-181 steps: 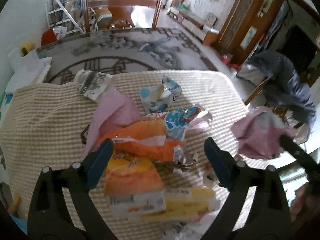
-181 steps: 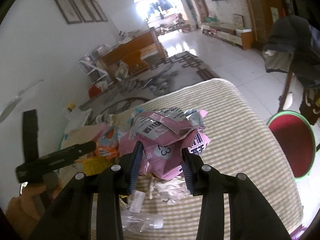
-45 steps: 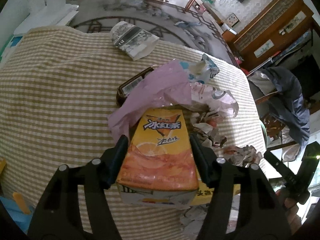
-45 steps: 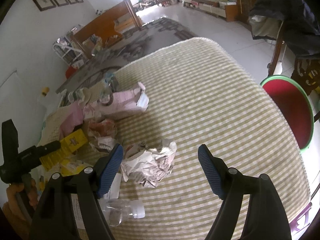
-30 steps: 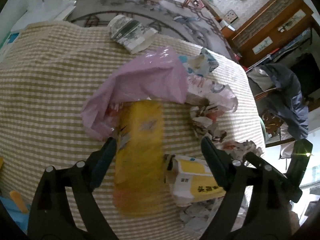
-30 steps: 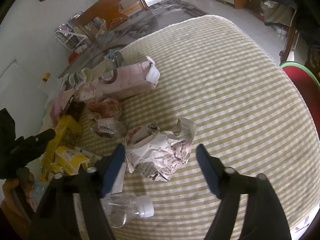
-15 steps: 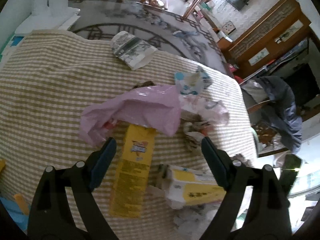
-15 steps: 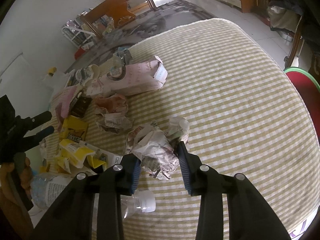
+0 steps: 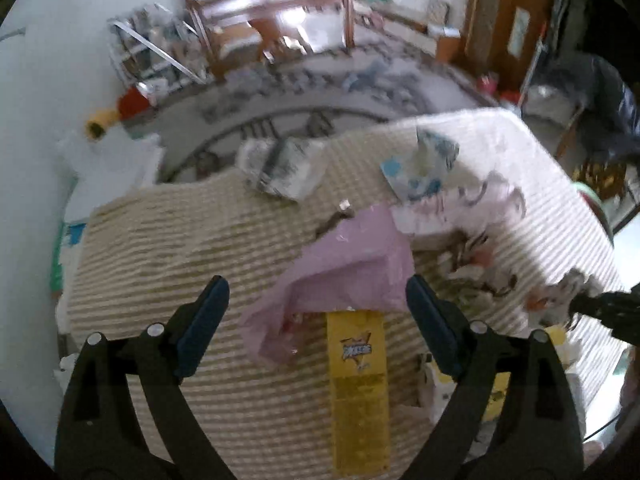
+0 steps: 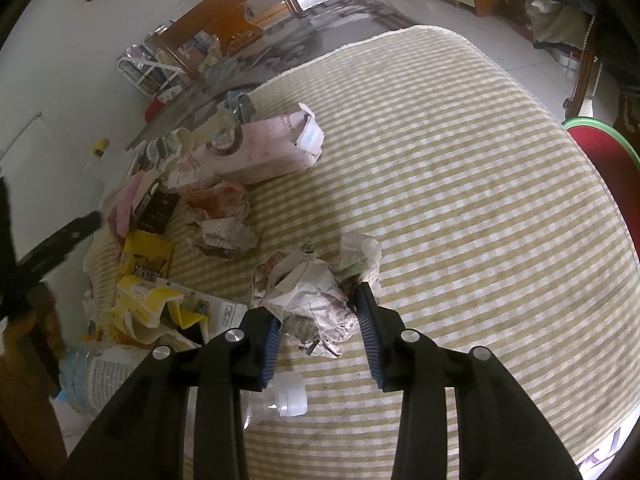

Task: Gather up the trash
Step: 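Grasp the pink plastic bag with the left gripper while the right grasps crumpled paper, then carry both items to the red bucket and open both grippers over it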

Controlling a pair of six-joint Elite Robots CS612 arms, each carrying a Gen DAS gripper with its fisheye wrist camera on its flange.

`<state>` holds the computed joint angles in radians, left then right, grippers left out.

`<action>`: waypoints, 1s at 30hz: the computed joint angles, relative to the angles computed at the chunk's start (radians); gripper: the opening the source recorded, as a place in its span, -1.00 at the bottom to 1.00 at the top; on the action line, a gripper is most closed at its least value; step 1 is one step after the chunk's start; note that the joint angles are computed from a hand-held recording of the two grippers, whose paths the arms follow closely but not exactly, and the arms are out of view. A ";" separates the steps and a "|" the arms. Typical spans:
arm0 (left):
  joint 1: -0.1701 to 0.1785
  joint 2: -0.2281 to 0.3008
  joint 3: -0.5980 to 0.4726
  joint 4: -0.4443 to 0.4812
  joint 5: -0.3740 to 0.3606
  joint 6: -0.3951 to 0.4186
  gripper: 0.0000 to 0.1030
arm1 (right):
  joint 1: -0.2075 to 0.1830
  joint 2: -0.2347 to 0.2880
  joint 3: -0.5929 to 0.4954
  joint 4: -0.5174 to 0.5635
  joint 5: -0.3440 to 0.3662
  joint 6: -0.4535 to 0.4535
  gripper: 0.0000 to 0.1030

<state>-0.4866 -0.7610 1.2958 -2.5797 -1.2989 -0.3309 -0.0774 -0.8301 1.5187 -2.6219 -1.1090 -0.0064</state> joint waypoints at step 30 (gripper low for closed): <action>-0.018 -0.065 0.058 -0.242 -0.026 -0.246 -0.32 | -0.036 -0.022 0.013 -0.106 0.035 0.009 -0.42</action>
<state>-0.5049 -0.8262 1.3539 -2.8220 -1.3248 -0.5770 -0.1129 -0.8525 1.5318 -2.7278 -1.0740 0.0030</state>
